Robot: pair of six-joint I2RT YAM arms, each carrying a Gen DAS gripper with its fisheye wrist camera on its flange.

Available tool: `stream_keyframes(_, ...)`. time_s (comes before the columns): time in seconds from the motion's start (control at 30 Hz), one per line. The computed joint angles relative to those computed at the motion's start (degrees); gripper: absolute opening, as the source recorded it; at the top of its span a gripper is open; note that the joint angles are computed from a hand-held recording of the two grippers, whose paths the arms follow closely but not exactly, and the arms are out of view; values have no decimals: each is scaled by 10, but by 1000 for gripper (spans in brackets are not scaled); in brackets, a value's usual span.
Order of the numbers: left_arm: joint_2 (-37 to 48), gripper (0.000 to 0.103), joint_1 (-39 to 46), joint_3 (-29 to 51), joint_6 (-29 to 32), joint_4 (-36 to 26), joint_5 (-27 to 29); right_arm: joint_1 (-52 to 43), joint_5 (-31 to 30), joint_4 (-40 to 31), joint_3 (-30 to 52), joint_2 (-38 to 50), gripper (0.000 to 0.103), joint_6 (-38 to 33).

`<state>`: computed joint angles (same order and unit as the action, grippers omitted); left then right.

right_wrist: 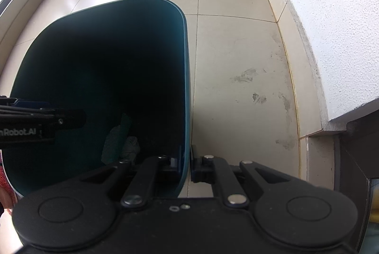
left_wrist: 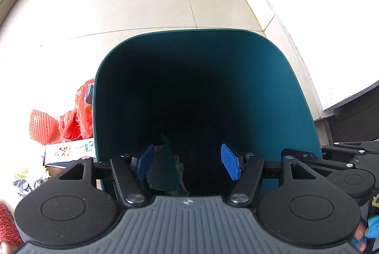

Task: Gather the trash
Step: 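Open the left gripper to release the bubble wrap into the bin, then move the left gripper to the red snack wrapper and close on it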

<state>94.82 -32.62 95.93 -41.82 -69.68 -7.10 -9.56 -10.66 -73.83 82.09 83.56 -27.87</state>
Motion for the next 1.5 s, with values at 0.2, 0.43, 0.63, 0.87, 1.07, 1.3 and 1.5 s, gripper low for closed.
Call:
stream_keyframes(0.2,-93,68,-11,-41,-3,-8,-22,8,7,-1,-1,-6,6,5)
stream_keyframes(0.43,-212,70,-45,-92,-43,-48,-68,23,18,3,-8,-13,6,12)
stream_keyframes(0.63,-295,70,8,-115,-33,-76,-56,35,29,0,-7,-13,7,19)
stream_keyframes(0.87,-393,70,48,-163,-34,-109,-104,37,31,-2,1,-5,7,27)
stream_keyframes(1.07,-453,82,204,-200,60,-116,-3,34,31,-1,6,2,7,30)
stream_keyframes(1.3,-491,85,452,-291,224,-119,109,32,32,7,-1,6,8,34)
stream_keyframes(1.5,-472,85,655,-432,358,-78,138,26,28,10,3,14,8,37)
